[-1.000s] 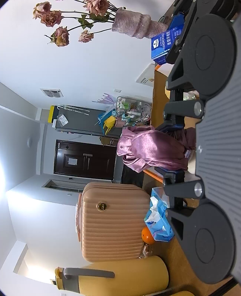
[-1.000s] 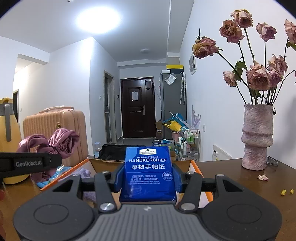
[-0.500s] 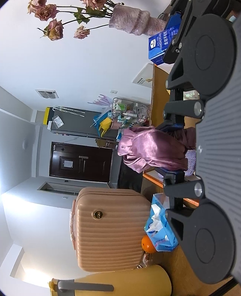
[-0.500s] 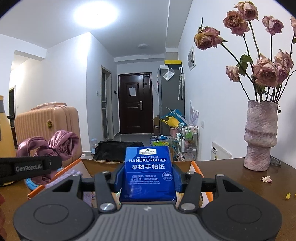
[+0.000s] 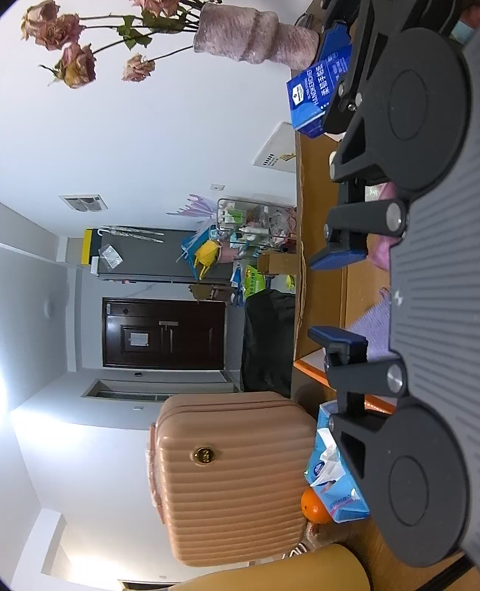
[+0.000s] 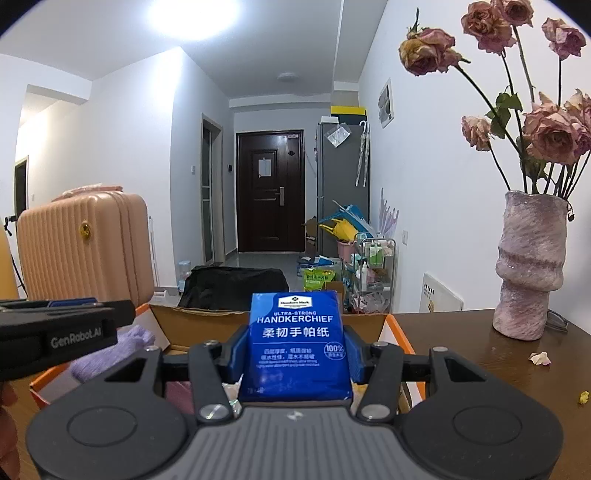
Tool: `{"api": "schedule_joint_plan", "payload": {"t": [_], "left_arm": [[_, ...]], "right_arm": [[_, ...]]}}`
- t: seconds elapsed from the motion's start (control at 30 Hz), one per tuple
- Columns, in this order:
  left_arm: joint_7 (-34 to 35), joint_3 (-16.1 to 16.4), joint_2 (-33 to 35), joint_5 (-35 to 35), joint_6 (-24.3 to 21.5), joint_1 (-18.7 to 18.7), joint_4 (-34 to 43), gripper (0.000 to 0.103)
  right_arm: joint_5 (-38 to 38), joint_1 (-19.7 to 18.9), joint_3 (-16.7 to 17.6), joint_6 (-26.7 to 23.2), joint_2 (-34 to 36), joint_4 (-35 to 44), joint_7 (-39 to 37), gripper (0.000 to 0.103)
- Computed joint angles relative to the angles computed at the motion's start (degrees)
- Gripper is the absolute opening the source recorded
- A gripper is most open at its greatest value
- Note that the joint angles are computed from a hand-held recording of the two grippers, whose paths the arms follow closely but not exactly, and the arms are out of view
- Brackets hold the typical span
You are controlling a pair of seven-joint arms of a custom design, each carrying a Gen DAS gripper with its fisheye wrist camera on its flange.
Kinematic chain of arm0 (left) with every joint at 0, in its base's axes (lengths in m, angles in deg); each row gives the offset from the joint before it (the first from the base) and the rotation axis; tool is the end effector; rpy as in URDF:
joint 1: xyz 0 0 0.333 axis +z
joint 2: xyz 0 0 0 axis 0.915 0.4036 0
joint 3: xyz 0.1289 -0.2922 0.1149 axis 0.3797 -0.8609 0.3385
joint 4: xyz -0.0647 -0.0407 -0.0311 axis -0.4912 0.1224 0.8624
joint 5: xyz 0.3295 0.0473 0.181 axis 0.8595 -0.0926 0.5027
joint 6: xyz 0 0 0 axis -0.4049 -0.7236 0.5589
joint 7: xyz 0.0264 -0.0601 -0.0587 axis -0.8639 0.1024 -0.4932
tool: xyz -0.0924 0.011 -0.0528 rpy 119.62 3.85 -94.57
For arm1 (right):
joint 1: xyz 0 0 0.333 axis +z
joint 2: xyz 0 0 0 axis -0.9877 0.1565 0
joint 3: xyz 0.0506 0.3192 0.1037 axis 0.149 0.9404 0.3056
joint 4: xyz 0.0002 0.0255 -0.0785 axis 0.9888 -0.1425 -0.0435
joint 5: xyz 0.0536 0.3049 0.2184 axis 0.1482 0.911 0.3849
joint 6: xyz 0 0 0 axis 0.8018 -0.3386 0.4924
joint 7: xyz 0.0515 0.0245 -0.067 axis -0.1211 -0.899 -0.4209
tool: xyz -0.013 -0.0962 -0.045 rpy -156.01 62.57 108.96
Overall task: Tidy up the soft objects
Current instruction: 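Open the left gripper to drop the scrunchie while the right drops the tissue pack into the box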
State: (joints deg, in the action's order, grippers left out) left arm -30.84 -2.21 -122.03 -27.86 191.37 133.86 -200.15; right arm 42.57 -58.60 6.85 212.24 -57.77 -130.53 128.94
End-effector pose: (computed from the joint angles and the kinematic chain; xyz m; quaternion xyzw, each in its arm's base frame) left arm 0.4505 -0.1483 0.4786 -0.6772 0.4383 -0.3354 0.4866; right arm 0.5148 0.2890 0.4676 -0.6747 0.4212 -0.3061 0.5231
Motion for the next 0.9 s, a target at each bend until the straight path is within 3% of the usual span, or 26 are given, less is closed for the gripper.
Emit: {"api": "schedule_joint_plan", "payload": {"t": [0.17,0.27,0.33,0.43,0.47,0.5,0.9], "left_arm": [[0.2,-0.5,1.5,0.1,-0.4,0.9,0.5,0.037],[-0.4,-0.4,1.9,-0.2,-2.0,0.5,0.5,0.062],[-1.2,0.0,1.4,-0.2,-2.6,-0.1,0.1,0.085],[-2.9,0.3,-1.1,-0.2,-3.7,-0.2,-0.4,0.103],[-3.6,0.3,-2.5,-0.2,-4.0,-0.1,-0.5,0.103],[-4.0,0.2,-3.2,0.1,-4.4,0.0,-0.4,0.103],[-5.1,0.7,-2.3,2.7,-3.6,0.1,-0.1,0.103]], "right_arm": [[1.1,0.5,-0.4,-2.0,0.7,1.5,-1.6,0.051],[1.4,0.5,-0.4,-3.6,0.7,1.9,-2.3,0.052],[1.5,0.3,-0.3,-4.9,0.5,2.0,-2.5,0.056],[2.9,0.9,-0.7,-5.0,0.2,1.7,-3.6,0.081],[3.5,1.2,-0.8,-4.8,0.0,1.5,-4.0,0.092],[4.0,1.4,-0.8,-4.4,0.0,1.4,-4.3,0.097],[8.5,2.9,-1.1,-3.3,-0.3,0.8,-7.4,0.098]]}}
